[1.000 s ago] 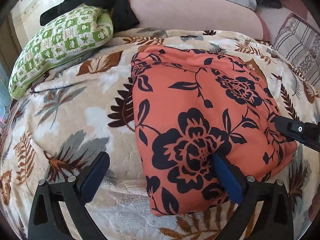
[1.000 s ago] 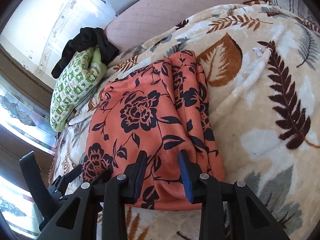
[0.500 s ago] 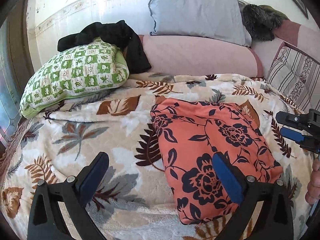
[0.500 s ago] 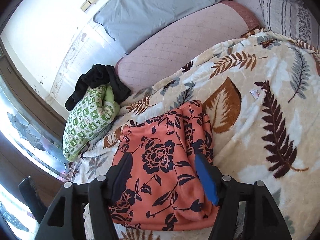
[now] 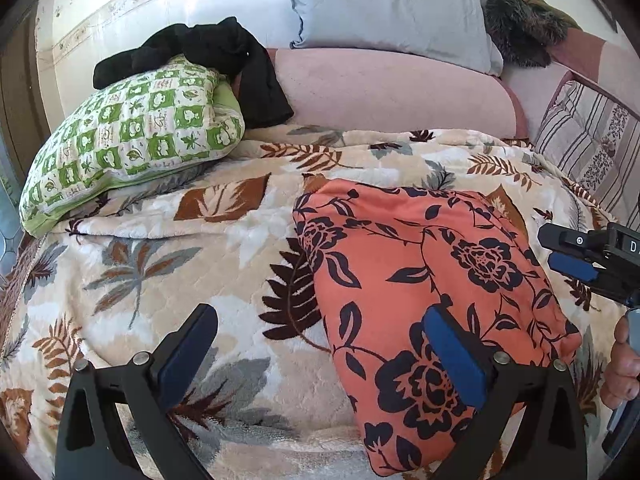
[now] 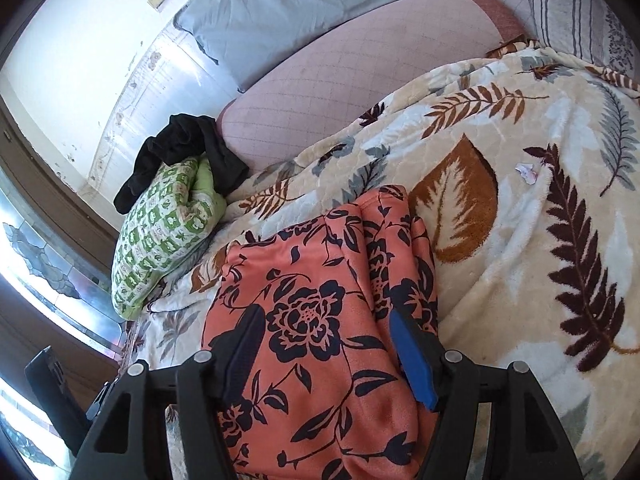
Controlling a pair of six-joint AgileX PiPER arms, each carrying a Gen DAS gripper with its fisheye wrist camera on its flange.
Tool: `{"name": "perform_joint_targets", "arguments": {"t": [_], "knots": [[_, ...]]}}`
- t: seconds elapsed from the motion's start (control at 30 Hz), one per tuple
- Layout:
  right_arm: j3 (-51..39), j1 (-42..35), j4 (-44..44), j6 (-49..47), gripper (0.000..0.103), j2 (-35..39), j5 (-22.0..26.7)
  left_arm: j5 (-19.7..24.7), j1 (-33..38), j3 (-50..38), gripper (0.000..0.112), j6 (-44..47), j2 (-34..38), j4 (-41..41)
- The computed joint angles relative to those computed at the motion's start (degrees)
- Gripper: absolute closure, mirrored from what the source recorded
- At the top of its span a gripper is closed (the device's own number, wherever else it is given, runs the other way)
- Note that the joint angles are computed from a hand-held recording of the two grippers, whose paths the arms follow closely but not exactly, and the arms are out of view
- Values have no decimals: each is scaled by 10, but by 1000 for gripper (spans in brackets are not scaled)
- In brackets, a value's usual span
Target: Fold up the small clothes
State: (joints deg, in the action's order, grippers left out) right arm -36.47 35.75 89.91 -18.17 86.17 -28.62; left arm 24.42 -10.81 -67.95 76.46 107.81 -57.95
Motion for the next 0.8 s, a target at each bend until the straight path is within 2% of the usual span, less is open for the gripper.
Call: {"name": "perform_joint_targets", "arguments": {"t": [0.1,0.23,0.4,0.53,0.8], "knots": [[8,-7,-14,14,34,2,8,11,4,-10,10,-21,8,5],[22,-4,-11,9,34,-10,-4,-13,-3,-9,10,-35,11,7],[45,-6,-10,19,34,-29,-11,-60,-28,-7,10,-125,20,109],[47,-3,-15,27,34,-29,-12,-77,-30,7,10,-85,11,80],[25,2,-31,37,34,-1,-7,-65,-24,5,10,-81,5,70]]}}
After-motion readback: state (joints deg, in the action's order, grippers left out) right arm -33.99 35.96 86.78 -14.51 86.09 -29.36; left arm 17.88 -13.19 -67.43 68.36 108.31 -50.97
